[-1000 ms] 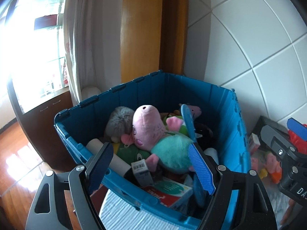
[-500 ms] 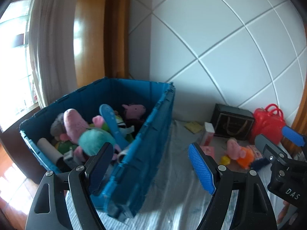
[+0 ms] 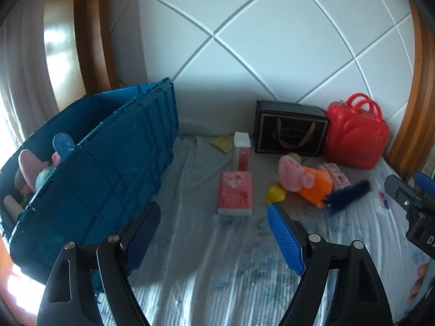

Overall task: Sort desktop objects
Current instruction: 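Withdraw both grippers from the bin back over the bed, then grasp the pink tissue pack with the left gripper while the right grasps the yellow duck toy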

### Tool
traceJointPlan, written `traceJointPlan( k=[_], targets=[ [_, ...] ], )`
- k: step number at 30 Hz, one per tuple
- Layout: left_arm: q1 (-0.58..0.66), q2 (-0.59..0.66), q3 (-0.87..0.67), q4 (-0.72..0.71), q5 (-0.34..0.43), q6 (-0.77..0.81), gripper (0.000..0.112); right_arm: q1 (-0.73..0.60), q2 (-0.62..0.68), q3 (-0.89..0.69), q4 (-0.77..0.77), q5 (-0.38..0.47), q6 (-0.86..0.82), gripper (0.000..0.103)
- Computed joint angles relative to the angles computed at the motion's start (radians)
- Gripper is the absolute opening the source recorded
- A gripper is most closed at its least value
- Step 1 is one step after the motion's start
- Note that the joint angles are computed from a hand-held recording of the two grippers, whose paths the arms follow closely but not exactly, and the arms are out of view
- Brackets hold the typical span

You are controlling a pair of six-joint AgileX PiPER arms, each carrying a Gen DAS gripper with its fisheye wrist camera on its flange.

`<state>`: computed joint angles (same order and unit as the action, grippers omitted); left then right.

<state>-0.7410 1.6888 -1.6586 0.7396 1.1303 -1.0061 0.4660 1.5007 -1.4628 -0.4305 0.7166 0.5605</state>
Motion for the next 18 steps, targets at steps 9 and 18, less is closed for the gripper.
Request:
traceJointPlan(
  k=[9, 18],
  targets=[
    [0.177, 0.312, -0.282, -0.171, -0.038, 0.216, 0.081, -0.135, 0.297, -0.197, 0.214, -0.010, -0.188, 0.098],
    [0.330, 0.752, -0.678, -0.394, -0.043, 0.471, 0.081, -0.182, 0.753, -0.570, 0.427, 0.086, -0.246, 0.097]
  ],
)
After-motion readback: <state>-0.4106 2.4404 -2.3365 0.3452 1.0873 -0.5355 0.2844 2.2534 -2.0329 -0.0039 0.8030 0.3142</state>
